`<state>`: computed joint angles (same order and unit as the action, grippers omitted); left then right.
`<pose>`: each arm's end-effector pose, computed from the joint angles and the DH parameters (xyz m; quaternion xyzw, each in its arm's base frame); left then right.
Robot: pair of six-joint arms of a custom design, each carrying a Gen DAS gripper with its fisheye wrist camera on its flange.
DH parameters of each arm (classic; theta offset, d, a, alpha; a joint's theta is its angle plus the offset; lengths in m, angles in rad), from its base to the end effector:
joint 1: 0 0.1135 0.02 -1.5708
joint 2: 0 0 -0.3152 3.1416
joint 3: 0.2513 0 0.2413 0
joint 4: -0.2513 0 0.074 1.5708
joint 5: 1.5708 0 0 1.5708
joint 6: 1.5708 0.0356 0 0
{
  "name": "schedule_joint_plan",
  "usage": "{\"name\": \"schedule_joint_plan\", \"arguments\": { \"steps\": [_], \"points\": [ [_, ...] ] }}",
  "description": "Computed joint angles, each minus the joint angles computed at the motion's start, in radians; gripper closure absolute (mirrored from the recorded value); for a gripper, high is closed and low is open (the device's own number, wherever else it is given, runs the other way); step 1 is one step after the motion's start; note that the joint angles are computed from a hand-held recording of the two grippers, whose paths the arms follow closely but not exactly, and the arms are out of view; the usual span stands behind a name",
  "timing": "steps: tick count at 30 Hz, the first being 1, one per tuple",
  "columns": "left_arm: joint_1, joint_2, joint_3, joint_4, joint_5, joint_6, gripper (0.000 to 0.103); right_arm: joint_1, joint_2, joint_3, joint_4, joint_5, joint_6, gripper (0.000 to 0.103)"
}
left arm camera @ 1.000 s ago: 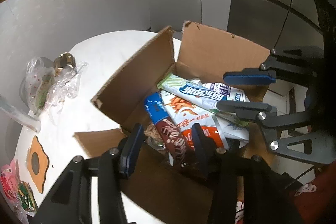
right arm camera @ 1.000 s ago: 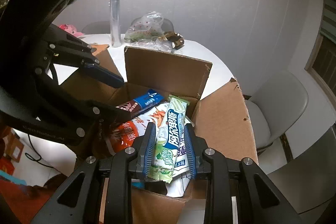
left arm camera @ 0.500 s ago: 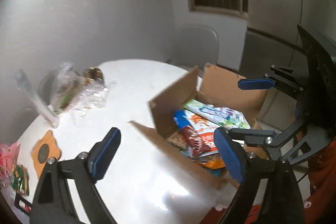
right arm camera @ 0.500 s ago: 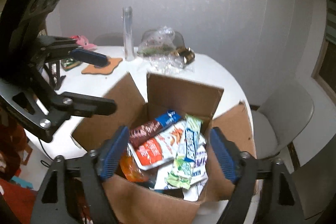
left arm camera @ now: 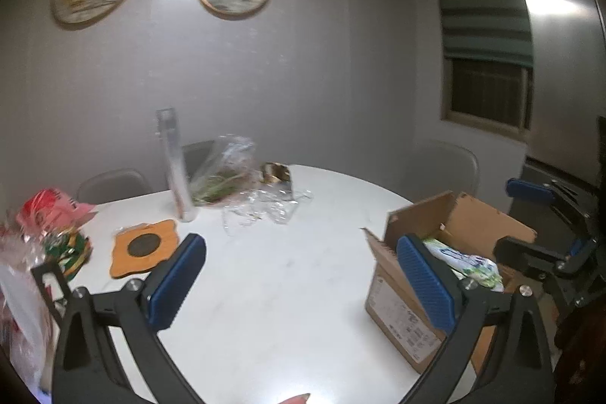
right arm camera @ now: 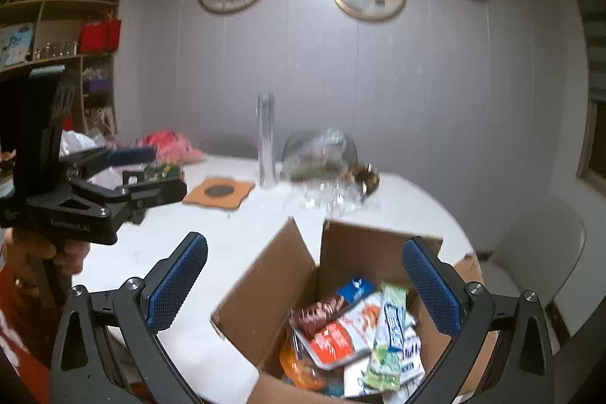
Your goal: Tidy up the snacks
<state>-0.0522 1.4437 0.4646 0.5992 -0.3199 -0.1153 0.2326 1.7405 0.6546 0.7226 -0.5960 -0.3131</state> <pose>0.2605 -0.0024 0.2257 -0.1151 0.8141 0.0851 0.5628 0.3184 0.0960 0.2086 -0.3726 0.7129 0.2197 0.5520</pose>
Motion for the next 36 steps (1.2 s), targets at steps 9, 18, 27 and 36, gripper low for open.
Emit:
{"name": "schedule_joint_plan", "arguments": {
  "steps": [9, 18, 27, 36],
  "points": [
    [0.038, 0.096, -0.09, 0.159, -0.028, -0.049, 0.003, 0.037, 0.062, -0.101, 0.223, 0.003, 0.057, 0.0],
    [0.04, 0.146, -0.072, 0.151, -0.014, -0.064, 0.003, 0.058, 0.098, -0.089, 0.215, 0.049, 0.038, 0.0],
    [0.043, 0.152, -0.065, 0.147, -0.011, -0.063, 0.003, 0.052, 0.097, -0.087, 0.205, 0.042, 0.04, 0.0],
    [0.061, 0.156, -0.063, 0.144, 0.007, -0.063, 0.003, 0.043, 0.107, -0.088, 0.215, 0.027, 0.041, 0.0]
  ]
}}
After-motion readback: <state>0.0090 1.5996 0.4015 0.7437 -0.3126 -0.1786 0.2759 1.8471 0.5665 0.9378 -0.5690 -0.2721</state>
